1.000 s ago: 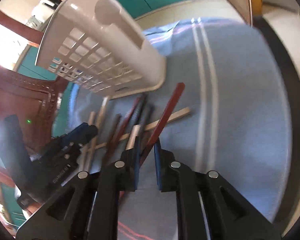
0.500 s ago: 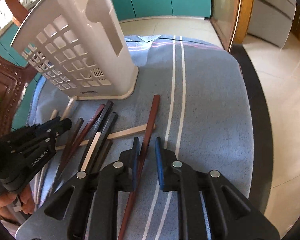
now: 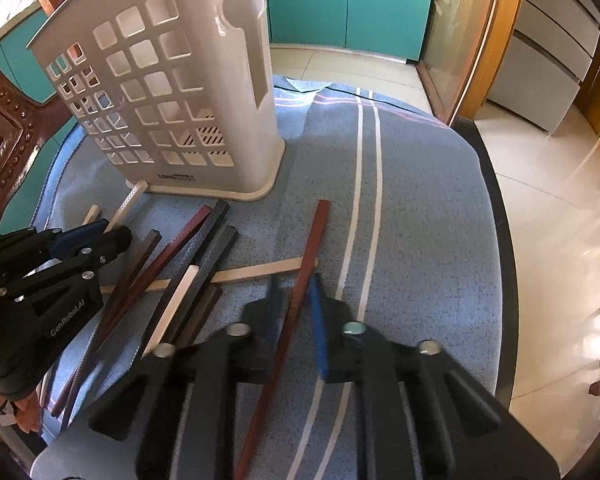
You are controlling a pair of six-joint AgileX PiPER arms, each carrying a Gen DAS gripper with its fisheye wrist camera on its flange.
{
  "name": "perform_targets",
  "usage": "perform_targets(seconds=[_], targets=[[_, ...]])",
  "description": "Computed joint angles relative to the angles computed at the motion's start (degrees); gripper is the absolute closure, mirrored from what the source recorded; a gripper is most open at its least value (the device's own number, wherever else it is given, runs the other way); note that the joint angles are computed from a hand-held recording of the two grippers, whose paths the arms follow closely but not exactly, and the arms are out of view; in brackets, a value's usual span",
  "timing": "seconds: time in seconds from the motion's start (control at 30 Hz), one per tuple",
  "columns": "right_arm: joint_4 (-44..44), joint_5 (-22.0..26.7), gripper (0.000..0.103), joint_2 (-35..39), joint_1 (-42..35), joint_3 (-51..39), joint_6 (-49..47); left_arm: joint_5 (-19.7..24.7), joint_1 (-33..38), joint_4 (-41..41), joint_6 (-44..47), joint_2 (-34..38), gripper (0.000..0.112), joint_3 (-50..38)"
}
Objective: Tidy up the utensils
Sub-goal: 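Lift both chopsticks over the white holder and release them inside while both tools open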
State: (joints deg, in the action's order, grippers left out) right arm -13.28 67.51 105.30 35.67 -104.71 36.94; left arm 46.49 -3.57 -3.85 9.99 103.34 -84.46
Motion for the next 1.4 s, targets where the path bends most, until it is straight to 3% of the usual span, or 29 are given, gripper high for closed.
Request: perform_targets(seconds=[0.23,0.57,0.83,0.93,0.97,1.17,1.23,1.3,1.4], targets=[[3.4,-1.9,0.097,-2.38,-0.44,0.45,-1.87,-3.04,-1.87,0.97,-3.22,-4.99,0.105,3.73],[9.49,-8.13,0.096,-10.35,-1.25,2.58,-7.34,-6.64,-0.93,-5.63,0.85,-21.18,0.106,11.38],[13.68,-9.72,0.096,-15.53,-2.25,-1.48,-11.08,-0.46,9.31,-22.24,11.4,-27.97,0.106,4.69],[14.69,-8.57,0.096,-15.13,-3.63,-7.41,-10.92,6.44,19.39,-33.39,18.78,-26.88,0.106,-2.42],[14.84,-8.12,0.096,-14.63,-4.21,-9.93,-10.87,6.82,20.88,-35.88,19.72,-25.74,0.106,-4.79],[14.98,-3.14,0.096,-6.59,-6.36,-33.84,-11.65,2.07,25.28,-46.19,18.39,-20.3,0.106,-13.65],[14.09,-5.27,0.096,-5.5,-6.52,-37.05,-11.57,0.03,27.21,-49.67,18.26,-20.25,0.106,-13.75],[7.38,-6.34,0.096,-3.7,-5.02,-40.65,-8.91,-5.51,27.24,-53.9,19.54,-20.63,0.106,-10.89],[-3.53,-10.14,0.096,-4.28,-2.39,-37.08,-3.82,-13.16,23.53,-54.91,20.03,-18.79,0.106,-8.8]])
